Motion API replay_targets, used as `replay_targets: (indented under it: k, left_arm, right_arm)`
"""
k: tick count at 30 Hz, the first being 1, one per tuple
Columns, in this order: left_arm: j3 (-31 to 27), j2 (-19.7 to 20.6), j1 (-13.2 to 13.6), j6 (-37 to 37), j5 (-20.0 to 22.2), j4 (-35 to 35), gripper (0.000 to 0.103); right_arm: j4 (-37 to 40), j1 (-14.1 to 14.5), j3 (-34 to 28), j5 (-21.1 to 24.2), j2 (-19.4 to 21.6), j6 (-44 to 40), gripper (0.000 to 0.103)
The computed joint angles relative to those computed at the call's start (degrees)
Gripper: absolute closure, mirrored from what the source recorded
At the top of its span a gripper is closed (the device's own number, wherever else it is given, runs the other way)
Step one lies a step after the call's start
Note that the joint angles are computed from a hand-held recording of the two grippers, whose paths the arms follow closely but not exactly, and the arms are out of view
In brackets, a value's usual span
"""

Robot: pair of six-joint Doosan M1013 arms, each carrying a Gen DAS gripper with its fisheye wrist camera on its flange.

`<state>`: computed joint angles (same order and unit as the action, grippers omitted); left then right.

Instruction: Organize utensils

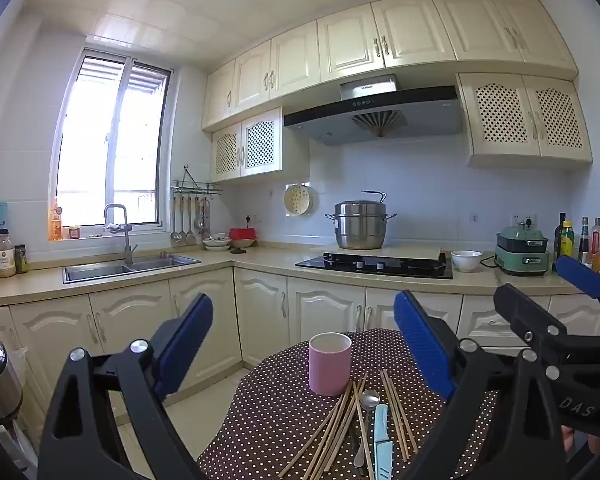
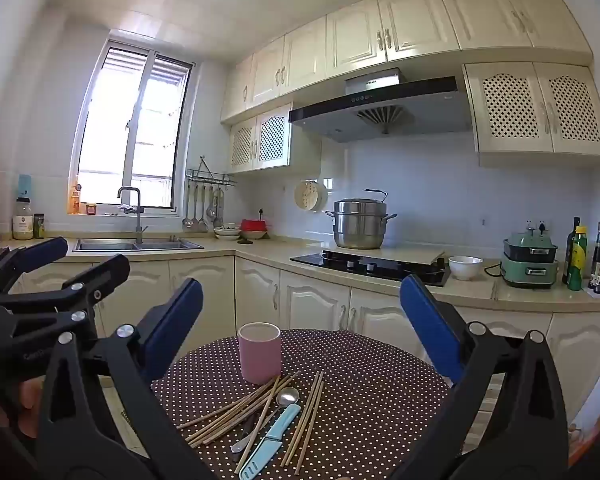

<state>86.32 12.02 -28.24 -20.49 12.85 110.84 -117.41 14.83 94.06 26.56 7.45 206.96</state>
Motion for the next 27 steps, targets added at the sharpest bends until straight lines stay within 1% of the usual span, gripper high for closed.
replay_targets:
  k: [9,10,13,21,22,27]
  left_arm:
    - [0.0,0.0,0.0,-0.4,0.0,0.3,0.013]
    - [0.0,0.0,0.0,-0.3,0.0,0.2,0.013]
    - [0.1,0.0,0.0,-0.8,0.2,0.8,0.013]
    - [0.5,0.2,0.6,-5.1,0.2,5.0,0.013]
    - [0.2,0.2,0.2,-3.0,0.5,3.0,0.013]
    - [0.2,0.1,0.0,-1.8,0.7,1.9,0.013]
  right_arm:
    - [0.6,0.2,-0.1,-0.4,0.0,-0.6,0.006]
    - [-0.7,0.0,0.6,0.0,0.0,1.2,0.006]
    - [-0.5,0.1,0.6,-0.1,0.0,0.8,0.006]
    - [1.1,0.0,-0.3,-0.6,0.3,-0.9,0.006]
    - [1.3,0.0,-0.3,-0.6,0.3,-1.0,0.006]
    - [1.9,0.0,-0.5,-0.9,0.4,-1.5,0.006]
